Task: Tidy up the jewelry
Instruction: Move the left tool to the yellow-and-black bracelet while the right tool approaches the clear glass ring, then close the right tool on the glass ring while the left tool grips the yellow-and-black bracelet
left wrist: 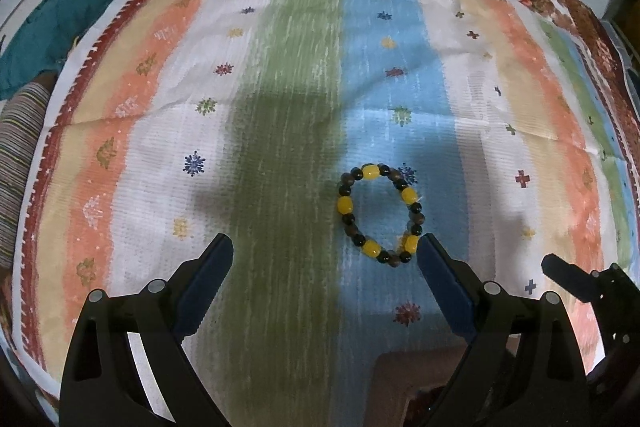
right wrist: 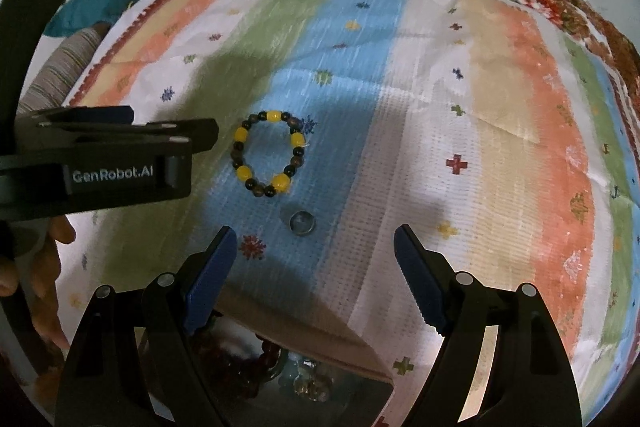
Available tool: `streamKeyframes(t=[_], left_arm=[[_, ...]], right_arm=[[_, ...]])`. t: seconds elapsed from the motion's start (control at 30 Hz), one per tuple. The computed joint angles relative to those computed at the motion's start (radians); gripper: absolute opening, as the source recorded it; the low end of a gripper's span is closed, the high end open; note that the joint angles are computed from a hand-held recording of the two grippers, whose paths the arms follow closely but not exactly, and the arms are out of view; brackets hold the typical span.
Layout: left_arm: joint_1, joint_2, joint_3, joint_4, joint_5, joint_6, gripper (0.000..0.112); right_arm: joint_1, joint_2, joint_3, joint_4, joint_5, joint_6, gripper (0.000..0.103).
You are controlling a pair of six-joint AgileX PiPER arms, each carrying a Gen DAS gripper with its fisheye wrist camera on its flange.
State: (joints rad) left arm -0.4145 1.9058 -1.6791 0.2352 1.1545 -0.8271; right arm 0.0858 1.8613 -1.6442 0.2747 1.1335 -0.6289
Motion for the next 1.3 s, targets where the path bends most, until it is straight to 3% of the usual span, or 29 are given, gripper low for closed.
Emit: streamKeyframes(t=[0.43,0.53,0.73,1.03,1.17,1.23,1.3], left_arm=[[0.031,0.081,-0.046,-0.037,-0.008,0.061,0.09],[0.034,0.101,-0.062,-0.037,-0.006,0.075,0.09],[0.048,0.133,-0.083,-0.05,-0.002,0.097,0.087],[0.064,0.17,-0.105,-0.095,0.007,0.153,0.073],[0.074,0.179,-0.096,-0.119,0.0,0.167,0.05],[0.074,0.18,-0.087,-0.128,-0.013,0.169,0.045],[0.075,0.178,-0.08,-0.141,-0.028,0.179,0.035]], right_arm=[[0.041,0.071,-0.037,-0.042,-0.021,0.044,0.081],[0.054,0.101,-0.054,-0.067,-0.011,0.057,0.069],[0.07,0.144,-0.086,-0.079,0.014,0.072,0.069],[0.103,0.171,-0.087,-0.129,0.009,0.091,0.058],[0.107,0.173,-0.084,-0.138,-0.002,0.107,0.041],[0.102,0.177,-0.091,-0.131,0.002,0.109,0.035],[0.096,0.183,-0.1,-0.121,0.008,0.113,0.022]])
